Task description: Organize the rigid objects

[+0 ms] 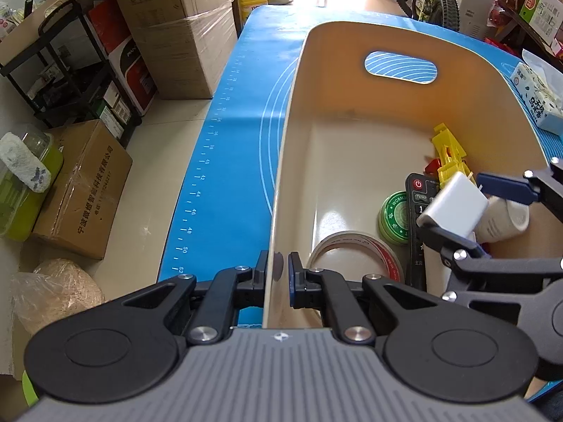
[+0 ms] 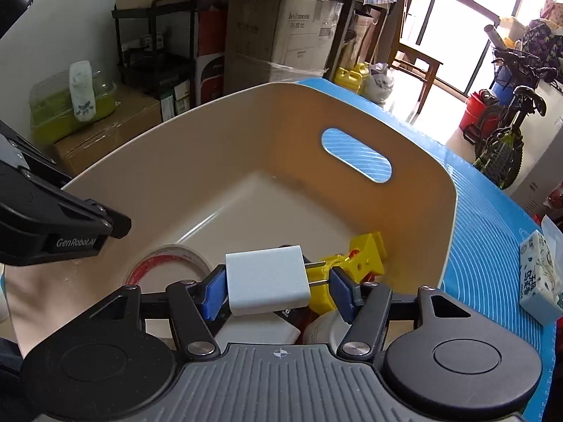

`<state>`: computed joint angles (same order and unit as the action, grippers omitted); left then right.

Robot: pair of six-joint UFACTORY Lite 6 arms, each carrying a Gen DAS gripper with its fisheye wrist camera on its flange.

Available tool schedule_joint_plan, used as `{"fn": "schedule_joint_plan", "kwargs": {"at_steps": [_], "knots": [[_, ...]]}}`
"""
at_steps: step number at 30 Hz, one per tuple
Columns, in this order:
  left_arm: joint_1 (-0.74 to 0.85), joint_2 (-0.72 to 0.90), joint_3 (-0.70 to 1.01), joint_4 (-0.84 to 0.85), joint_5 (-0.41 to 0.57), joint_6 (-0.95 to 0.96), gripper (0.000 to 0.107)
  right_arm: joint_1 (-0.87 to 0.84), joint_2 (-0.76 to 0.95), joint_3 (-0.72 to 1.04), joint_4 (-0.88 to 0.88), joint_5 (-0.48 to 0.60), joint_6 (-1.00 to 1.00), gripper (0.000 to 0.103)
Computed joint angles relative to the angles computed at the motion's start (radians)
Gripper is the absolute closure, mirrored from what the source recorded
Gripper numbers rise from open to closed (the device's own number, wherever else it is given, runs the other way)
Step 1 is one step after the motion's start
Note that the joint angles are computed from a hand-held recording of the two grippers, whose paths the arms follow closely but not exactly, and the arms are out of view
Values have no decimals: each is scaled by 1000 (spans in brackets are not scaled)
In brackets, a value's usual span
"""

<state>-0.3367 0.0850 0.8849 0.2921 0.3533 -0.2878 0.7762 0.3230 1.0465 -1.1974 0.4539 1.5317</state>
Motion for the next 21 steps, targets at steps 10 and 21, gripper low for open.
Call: {"fn": "schedule_joint_plan", "kwargs": {"at_steps": [10, 21], "knots": [[-23, -105, -48, 107, 19, -135, 95, 41, -235, -154, -26, 64, 133, 31], [-185, -390, -124, 246, 140, -398, 23, 178, -617, -345, 151, 322, 82, 10]]}}
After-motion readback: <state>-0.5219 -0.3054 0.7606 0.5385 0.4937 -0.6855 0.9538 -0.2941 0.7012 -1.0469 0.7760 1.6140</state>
